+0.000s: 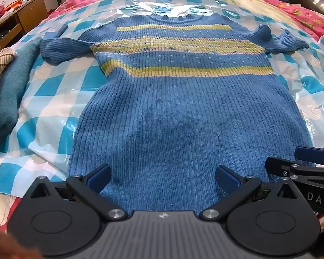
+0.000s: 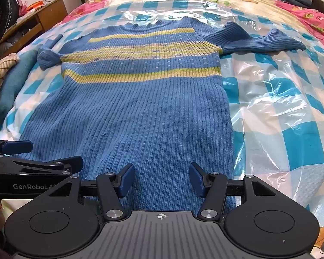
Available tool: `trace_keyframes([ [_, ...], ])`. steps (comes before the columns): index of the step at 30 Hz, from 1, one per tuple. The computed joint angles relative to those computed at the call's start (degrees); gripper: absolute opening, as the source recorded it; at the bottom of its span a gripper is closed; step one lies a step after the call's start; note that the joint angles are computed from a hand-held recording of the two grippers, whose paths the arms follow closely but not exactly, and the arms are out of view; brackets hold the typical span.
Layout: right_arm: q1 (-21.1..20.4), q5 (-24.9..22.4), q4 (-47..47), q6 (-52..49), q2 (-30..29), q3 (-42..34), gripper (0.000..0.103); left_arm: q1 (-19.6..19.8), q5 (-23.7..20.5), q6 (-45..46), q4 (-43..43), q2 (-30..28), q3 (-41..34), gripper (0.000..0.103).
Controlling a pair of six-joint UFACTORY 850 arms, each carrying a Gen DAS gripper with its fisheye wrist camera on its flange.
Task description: Fold small clothes
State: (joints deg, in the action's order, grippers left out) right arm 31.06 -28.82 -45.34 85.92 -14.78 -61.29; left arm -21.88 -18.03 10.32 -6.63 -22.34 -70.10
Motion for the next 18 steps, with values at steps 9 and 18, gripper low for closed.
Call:
trace_keyframes([
  [9,0.2,-0.3,0.1,-0.1,-0.3,-0.3,0.057,-0.2,0.1,-0.5,0.4,-0.1,0.2,0.103],
  [18,0.4,-1.0,0.0,-0.3,-0.5,-0.4,0.057,-0.2,-0.2,-0.5,0.3,-0.2,0.3,0.103],
])
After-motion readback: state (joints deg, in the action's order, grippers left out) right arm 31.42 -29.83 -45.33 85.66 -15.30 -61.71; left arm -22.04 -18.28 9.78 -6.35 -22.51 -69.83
